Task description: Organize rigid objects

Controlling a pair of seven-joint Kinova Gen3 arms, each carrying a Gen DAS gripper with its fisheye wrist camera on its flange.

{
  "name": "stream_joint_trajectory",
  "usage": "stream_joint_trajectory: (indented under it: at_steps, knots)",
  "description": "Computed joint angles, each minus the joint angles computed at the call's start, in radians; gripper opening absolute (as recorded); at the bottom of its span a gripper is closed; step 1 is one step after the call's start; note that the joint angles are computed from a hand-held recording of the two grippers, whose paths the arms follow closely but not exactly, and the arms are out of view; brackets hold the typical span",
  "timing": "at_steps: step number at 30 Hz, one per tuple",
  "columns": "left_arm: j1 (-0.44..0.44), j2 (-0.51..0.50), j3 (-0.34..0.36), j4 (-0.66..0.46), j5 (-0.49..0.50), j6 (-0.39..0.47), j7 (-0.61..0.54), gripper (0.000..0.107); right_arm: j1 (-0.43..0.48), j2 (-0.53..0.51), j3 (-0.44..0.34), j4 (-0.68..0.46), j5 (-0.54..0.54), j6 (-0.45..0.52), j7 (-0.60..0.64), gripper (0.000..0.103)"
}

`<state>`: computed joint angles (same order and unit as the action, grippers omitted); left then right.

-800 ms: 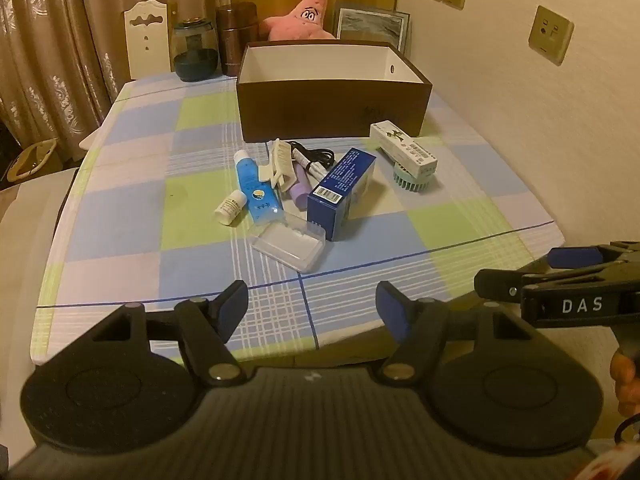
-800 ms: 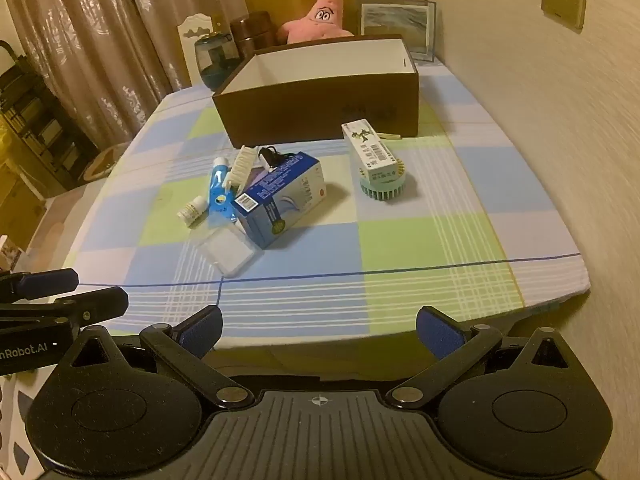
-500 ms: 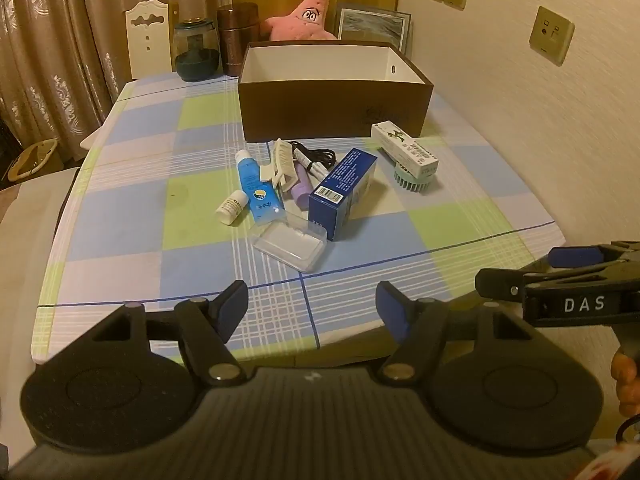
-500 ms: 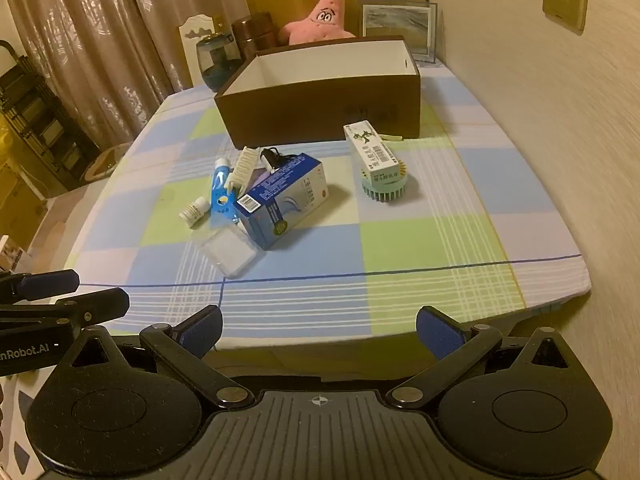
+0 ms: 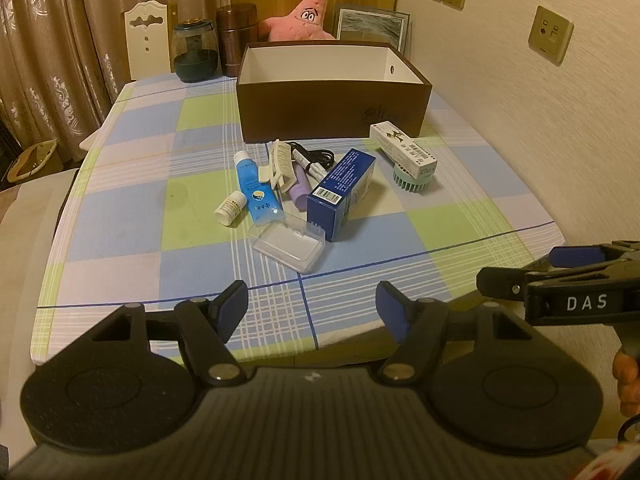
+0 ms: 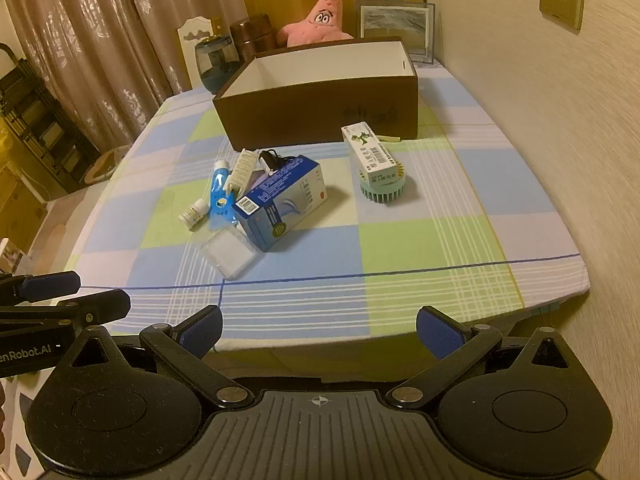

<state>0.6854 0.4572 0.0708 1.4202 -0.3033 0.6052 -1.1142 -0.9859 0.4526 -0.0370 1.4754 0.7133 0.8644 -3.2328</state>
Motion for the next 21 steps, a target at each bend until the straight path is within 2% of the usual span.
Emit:
stream_joint_trajectory:
  at_steps: [21]
  knots:
    - [0.003, 0.000, -0.002, -0.001, -0.002, 0.001, 0.002, 0.068, 0.005, -0.008, -0.005, 0.000, 0.001, 0.005, 0.004, 0.103]
